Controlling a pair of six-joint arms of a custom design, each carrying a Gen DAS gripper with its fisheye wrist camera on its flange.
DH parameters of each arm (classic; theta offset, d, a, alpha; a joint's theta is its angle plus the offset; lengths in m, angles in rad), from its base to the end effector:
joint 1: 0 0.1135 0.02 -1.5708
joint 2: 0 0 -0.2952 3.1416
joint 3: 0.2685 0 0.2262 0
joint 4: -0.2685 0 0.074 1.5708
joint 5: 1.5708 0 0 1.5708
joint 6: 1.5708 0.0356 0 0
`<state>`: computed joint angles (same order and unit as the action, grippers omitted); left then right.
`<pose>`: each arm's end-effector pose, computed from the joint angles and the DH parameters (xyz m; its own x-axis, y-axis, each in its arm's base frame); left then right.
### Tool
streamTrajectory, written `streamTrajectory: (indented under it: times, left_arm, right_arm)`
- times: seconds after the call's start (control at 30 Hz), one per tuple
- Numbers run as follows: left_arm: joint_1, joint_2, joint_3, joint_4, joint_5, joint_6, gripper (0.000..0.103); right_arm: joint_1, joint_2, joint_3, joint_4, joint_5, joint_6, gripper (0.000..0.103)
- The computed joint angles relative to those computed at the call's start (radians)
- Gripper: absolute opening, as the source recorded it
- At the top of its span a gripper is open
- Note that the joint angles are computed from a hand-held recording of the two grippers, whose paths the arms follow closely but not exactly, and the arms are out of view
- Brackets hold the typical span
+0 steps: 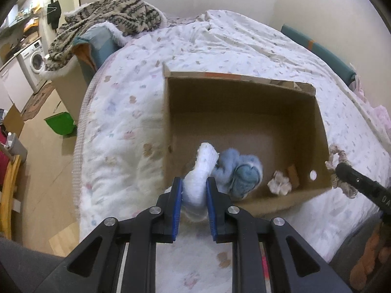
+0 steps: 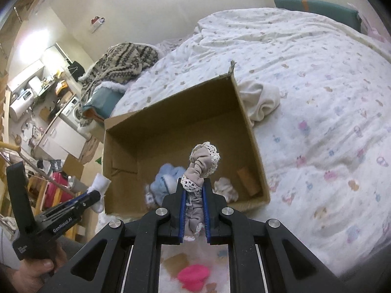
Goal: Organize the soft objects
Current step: 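Carry the doll and white sock over the box with both grippers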
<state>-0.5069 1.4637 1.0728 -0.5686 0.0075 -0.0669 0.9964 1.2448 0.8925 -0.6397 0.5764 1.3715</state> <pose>0.2410 -0.1342 0.2896 -0.7470 0.3384 -0.5722 0.4403 0.8968 -0.0445 0.1291 0.1638 0.2873 -0.6212 0.5527 -0.5555 0.3386 0.8286 0.4459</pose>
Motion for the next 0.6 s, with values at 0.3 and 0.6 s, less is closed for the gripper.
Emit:
streamTrajectory:
  times: [0.3,0.6]
  left_arm:
    - [-0.070,0.152,0.091,0.041,-0.047,-0.023,0.018]
    - [-0.081,0.275,0.140,0.058,-0.073,-0.036,0.018]
  right_arm:
    - [-0.187,0.019,-0.059,0.133,-0.131,-0.147,0.014]
    - [-0.271,0.113,-0.082,0.247,-0.232,-0.230,0.014]
